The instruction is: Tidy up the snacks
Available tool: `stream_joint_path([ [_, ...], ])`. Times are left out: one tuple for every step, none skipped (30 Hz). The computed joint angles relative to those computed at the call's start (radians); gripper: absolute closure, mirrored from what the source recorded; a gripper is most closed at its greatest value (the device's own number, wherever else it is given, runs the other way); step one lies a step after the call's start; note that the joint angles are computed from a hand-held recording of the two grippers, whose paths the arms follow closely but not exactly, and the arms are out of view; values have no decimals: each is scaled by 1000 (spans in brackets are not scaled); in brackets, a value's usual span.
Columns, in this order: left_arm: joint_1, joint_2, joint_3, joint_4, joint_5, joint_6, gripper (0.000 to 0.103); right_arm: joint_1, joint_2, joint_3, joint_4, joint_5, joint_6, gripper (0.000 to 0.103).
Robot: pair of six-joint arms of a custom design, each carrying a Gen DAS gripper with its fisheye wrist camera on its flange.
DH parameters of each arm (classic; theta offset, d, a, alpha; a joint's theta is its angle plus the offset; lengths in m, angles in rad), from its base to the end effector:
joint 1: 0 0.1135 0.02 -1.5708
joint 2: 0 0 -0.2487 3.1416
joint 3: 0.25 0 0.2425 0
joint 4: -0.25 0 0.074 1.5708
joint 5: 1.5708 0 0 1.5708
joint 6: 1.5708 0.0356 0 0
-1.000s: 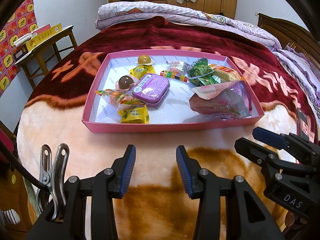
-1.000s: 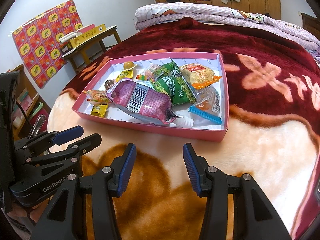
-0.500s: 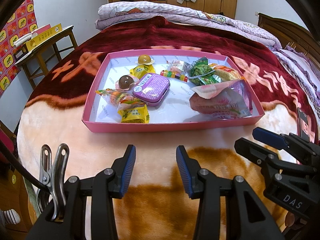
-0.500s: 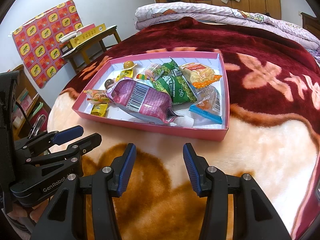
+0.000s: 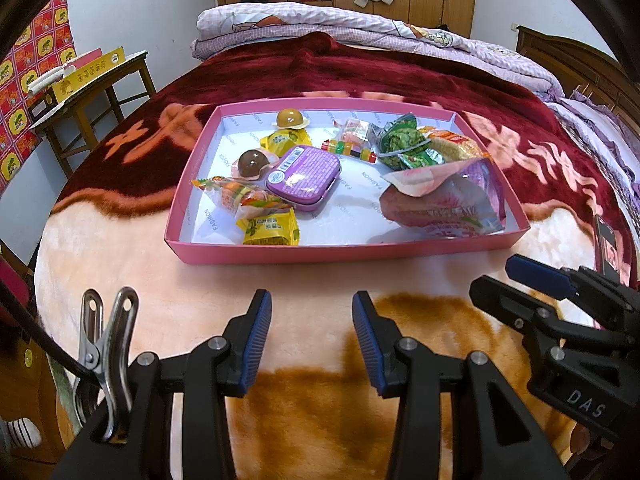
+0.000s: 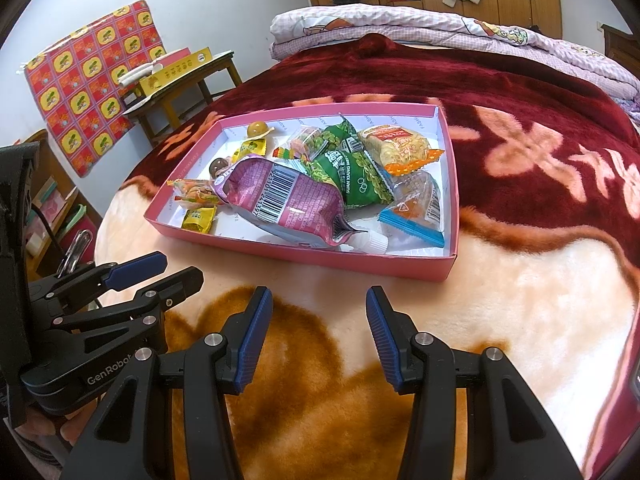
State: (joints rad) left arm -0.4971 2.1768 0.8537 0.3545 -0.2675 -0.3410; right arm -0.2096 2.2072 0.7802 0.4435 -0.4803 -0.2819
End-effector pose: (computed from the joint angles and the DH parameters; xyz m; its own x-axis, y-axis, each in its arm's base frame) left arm 0.3023 -0.1533 0.0156 -0.7924 0.0630 -0.6067 0.0672 0.9976 0.0158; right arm 0.3158 -0.0504 0.0017 -0.7638 -0.0898 -0.6392 -0.2898 0.9326 0.2153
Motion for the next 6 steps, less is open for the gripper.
stream_joint_path([
  [0,0,0,-1,0,0,59,0,0,0,0,0,0,53],
  [0,2,3,-2,0,-1,59,1,-2,-1,0,1,1,53],
  [0,0,1,-3,0,-1,59,0,-1,0,1,0,0,53],
  [0,0,1,-4,0,-2,59,1,-1,-1,1,0,1,53],
  [2,-1,-3,-1,0,-1,59,0,1,0,1,0,0,53],
  [4,-2,-5,0,1,-1,59,0,0,0,0,-1,0,53],
])
